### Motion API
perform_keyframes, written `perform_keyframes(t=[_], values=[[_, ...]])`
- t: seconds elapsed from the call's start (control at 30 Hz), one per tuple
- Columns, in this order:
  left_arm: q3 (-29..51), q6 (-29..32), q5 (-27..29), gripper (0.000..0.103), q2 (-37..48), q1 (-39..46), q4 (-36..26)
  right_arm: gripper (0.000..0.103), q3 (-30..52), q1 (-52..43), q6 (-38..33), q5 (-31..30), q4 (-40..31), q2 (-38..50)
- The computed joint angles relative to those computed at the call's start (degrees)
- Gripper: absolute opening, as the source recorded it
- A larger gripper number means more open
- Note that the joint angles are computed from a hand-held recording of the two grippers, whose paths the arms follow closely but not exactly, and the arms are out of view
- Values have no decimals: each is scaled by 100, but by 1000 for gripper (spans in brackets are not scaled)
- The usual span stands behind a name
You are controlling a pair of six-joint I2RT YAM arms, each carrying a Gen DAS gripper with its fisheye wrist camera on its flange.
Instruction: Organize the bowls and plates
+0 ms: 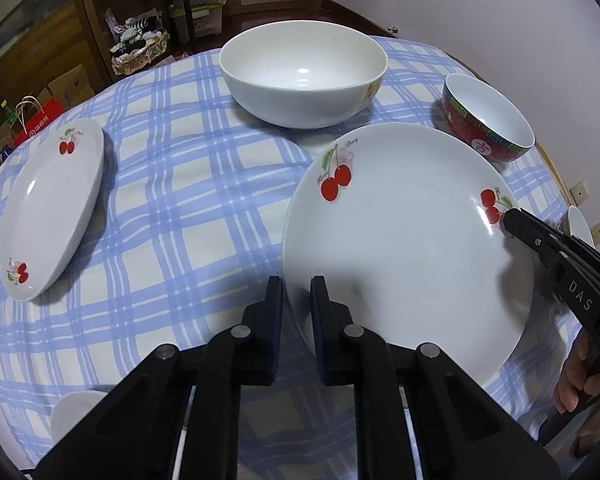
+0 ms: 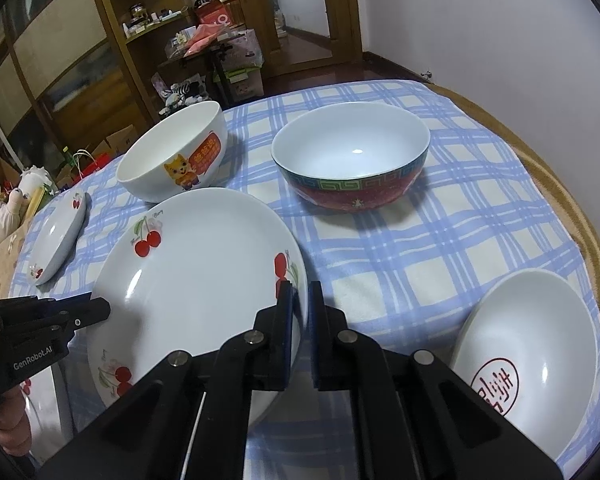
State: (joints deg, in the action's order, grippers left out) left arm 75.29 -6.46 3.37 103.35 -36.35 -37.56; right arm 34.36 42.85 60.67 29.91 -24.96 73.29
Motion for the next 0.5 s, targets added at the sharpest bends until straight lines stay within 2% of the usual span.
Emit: perform_keyframes(t=[0.3,0.4,0.5], values=[[-104,-31,340,13,-83,129,89,9,236,115,-21,139,-264,289],[-153,-58,420,13,-127,160,126,9,40,-8,-4,-82,-61,42],[-136,-157,566,14,-124,238,78,9,13,82,26,-34,-76,-64]])
